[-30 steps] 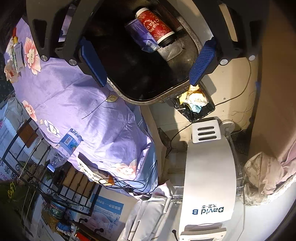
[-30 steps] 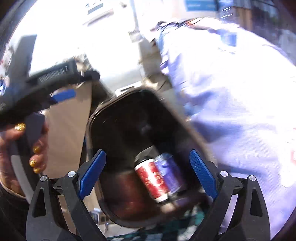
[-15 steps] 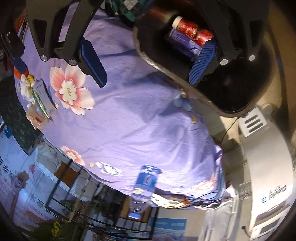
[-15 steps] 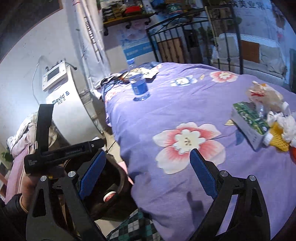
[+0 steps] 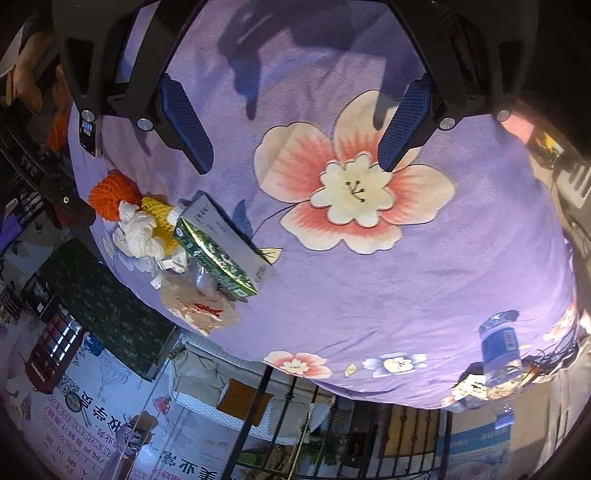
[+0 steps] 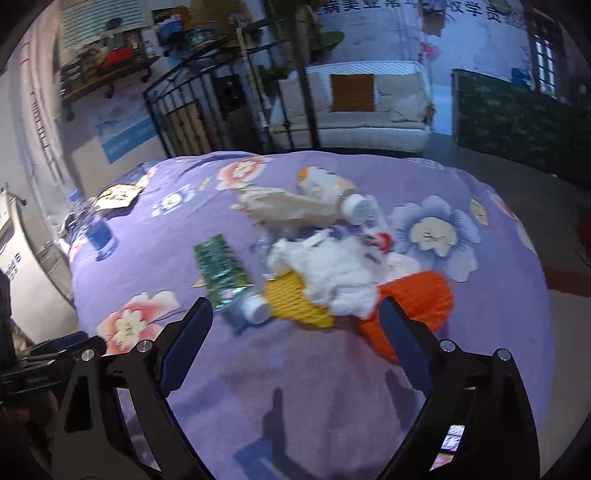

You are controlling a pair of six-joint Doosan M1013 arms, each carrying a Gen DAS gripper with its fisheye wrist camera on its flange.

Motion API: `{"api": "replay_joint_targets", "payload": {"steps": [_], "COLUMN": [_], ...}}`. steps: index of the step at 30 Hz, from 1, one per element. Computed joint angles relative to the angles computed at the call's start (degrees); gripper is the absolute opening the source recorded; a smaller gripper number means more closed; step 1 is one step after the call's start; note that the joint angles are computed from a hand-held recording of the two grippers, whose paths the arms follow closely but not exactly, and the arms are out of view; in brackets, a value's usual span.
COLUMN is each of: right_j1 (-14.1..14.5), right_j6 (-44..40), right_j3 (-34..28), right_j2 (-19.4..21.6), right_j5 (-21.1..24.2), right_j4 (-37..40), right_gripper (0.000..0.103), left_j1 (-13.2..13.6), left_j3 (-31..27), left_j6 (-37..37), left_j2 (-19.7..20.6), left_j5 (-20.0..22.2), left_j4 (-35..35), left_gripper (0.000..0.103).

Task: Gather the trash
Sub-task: 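Grasp the orange mesh net with the right gripper, then grasp the green drink carton with the left gripper while the right gripper holds the orange net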

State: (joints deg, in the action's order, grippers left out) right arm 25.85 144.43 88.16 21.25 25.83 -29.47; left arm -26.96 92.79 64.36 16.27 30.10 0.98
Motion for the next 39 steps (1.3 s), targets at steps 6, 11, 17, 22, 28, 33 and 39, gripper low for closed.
{"api": "replay_joint_targets", "payload": {"steps": [6, 11, 17, 22, 28, 33, 39], "right_j1": [-5.8, -7.6, -9.1, -8.2, -5.4, -3.3, -2.0], "right_j6": [-6.2, -10.8, -21.6, -13.2, 2.6, 7.3, 9.3], "right_j3": [-0.2, -1.7, -1.6, 0.4, 1.3, 2.7, 4.0], "right_j2": [0.8, 2.2, 3.3, 1.4, -1.2, -3.2, -4.8], "right_j5": [2.8, 5.7, 6.0, 2.8, 3.8, 4.1, 3.3], "right_j4": [14.0, 22.3, 36.5, 27.3, 3.7, -7.5, -12.3], "right_gripper": [0.077, 0.069, 0.028, 0.022, 0.021, 0.021, 0.021], "left_j1": [-1.0, -1.5, -1.4, -1.0, -0.8, -1.0, -0.9], "left_j3": [-3.6, -5.6, -7.4, -10.2, -15.8, -21.4, -27.3], "left_j6": [2.1, 3.5, 4.5, 5.2, 5.5, 3.6, -0.6], "left_j2": [2.9, 4.5, 6.0, 7.7, 11.1, 14.6, 18.7], "left_j5": [2.2, 4.5, 6.3, 7.9, 10.7, 14.6, 21.9], "left_j4": [-2.8, -3.7, -5.4, -8.0, -10.3, -9.0, -7.4], "left_gripper": [0.089, 0.089, 0.089, 0.089, 0.088, 0.089, 0.088]}}
